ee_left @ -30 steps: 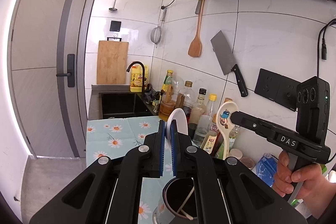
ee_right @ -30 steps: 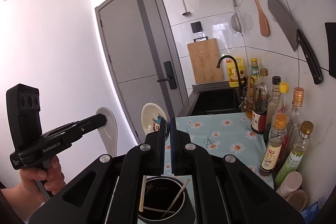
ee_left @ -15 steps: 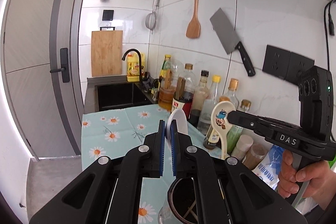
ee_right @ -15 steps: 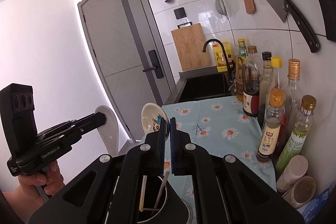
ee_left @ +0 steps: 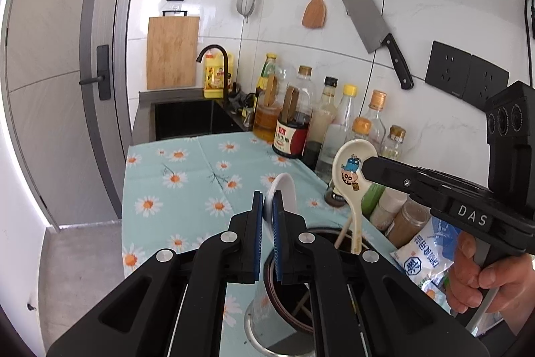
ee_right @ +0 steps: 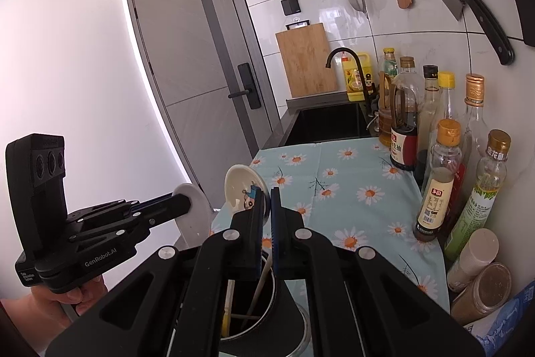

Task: Organize utensils
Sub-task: 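Open both grippers to drop the spoons into the black holder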

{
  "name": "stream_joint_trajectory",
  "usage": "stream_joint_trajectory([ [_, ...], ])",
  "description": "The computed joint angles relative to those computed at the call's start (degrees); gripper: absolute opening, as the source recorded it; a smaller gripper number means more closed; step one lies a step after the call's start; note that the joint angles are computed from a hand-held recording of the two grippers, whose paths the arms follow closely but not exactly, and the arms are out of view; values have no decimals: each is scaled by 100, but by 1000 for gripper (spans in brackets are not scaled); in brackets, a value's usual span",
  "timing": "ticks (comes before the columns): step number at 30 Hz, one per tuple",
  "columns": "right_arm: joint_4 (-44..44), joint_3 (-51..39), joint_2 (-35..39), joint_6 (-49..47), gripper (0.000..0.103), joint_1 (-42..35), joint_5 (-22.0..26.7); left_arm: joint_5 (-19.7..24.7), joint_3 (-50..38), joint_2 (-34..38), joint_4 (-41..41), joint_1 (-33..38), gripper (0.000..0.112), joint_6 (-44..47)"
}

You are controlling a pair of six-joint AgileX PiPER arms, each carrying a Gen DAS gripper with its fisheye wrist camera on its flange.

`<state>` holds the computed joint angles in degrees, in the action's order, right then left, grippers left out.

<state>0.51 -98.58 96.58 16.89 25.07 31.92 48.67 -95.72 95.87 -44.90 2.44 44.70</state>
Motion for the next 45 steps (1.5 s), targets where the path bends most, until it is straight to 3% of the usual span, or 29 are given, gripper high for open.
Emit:
stream_joint_trajectory([
  [3,93,75,-36,30,9,42,116,107,65,-40,20,28,9,-123],
  [5,68,146,-98,144,21,55,148,189,94,-61,-30,79,11,-190],
  [6,24,192,-144,206,22,71,129,261,93,-63,-92,121,15,-205],
  [26,-1010,862,-1162,1370,24,610,551,720,856,-1080,-537,618,18,48],
  [32,-781,937,-1350,1378,25,613,795,948,944,-1343,-541,751,18,3],
  [35,-271,948,-1417,1113,38,481,997,1126,1029,-1476,-573,856,18,56],
  [45,415,1272,-1605,658,38,335,1462,1542,1451,-1788,-393,1063,18,169],
])
